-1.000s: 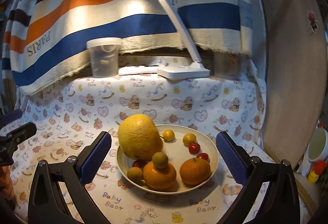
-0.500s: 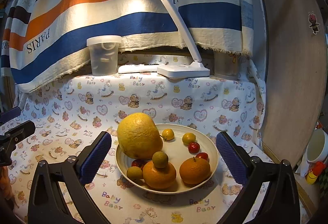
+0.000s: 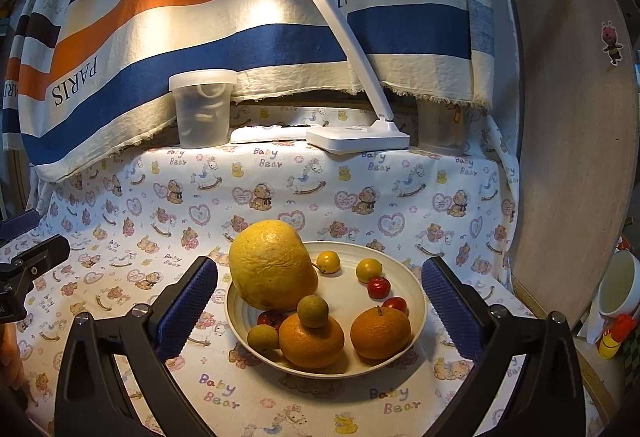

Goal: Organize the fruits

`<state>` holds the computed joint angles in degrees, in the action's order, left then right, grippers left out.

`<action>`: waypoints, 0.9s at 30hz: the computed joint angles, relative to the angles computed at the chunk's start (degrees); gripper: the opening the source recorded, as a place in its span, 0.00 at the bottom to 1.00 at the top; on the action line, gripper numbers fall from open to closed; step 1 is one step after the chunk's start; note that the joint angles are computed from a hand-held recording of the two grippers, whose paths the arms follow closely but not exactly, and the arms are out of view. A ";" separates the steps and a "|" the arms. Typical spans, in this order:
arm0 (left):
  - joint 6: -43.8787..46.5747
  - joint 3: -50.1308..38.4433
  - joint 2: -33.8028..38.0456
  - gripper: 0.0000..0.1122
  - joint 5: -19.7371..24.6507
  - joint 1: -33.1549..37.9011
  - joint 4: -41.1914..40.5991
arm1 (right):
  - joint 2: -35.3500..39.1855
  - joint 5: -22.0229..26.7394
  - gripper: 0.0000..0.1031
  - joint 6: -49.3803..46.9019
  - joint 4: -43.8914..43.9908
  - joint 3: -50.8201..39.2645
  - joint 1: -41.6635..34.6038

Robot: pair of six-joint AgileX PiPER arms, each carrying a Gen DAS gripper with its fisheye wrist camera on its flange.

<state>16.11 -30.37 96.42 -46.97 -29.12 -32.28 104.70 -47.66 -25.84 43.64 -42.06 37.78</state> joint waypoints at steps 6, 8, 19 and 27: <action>-0.27 0.02 -0.12 0.91 0.14 -0.12 -0.14 | -0.03 0.87 1.00 -0.40 0.39 -0.45 -0.04; -0.19 0.13 -0.17 0.91 -0.03 -0.23 -0.27 | -0.03 1.08 1.00 -0.49 0.40 -0.52 -0.04; 0.00 0.00 -0.30 0.91 0.44 -0.08 -0.23 | 0.24 1.15 1.00 -0.81 0.33 -0.64 0.28; 0.44 -0.09 -0.40 0.91 0.64 -0.12 -0.67 | 0.27 0.97 1.00 -0.80 0.64 -0.60 0.41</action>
<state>16.54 -30.46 96.02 -46.33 -29.24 -32.95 104.97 -46.69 -26.64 44.28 -42.67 38.19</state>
